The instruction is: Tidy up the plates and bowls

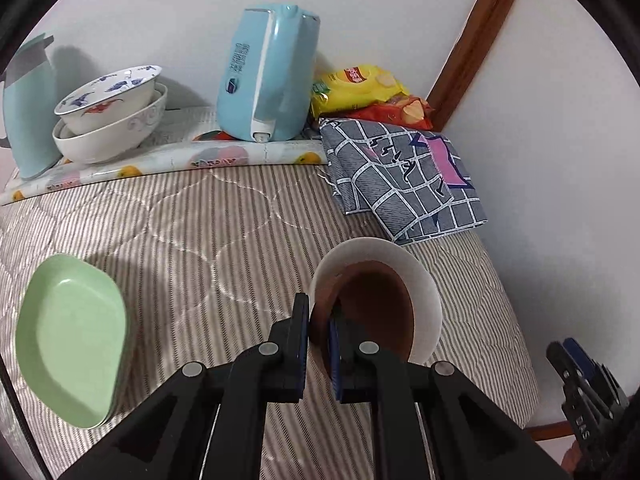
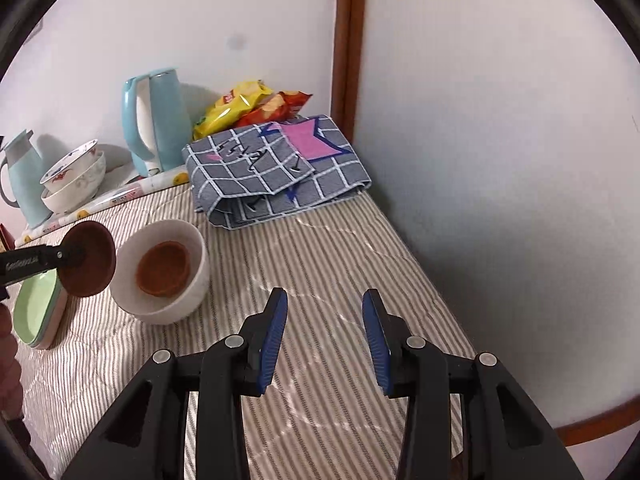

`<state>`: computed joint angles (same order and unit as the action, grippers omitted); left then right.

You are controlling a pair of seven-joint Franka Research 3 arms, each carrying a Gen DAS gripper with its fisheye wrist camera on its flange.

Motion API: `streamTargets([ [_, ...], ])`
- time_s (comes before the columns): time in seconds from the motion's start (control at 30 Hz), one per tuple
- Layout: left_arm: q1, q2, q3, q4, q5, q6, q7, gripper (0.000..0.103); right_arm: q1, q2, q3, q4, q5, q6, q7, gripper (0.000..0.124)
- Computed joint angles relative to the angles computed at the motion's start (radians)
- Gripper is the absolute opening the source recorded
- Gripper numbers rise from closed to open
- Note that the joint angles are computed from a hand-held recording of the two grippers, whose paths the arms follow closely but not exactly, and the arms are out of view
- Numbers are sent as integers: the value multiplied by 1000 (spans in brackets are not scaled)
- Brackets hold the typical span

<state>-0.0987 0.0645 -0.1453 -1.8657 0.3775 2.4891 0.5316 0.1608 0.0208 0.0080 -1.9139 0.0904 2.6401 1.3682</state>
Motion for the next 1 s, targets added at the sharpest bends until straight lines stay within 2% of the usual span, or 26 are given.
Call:
streamTargets([
  [0.3, -14, 116, 4, 116, -12, -34, 27, 9, -15, 8, -8, -15, 50, -7, -37, 39],
  [0.57, -16, 187, 12, 172, -44, -23, 51, 9, -16, 36, -9, 5, 58, -25, -42, 39],
  [1.0, -11, 214, 14, 178, -86, 4, 81, 9, -14, 52, -10, 16, 73, -36, -40, 39],
])
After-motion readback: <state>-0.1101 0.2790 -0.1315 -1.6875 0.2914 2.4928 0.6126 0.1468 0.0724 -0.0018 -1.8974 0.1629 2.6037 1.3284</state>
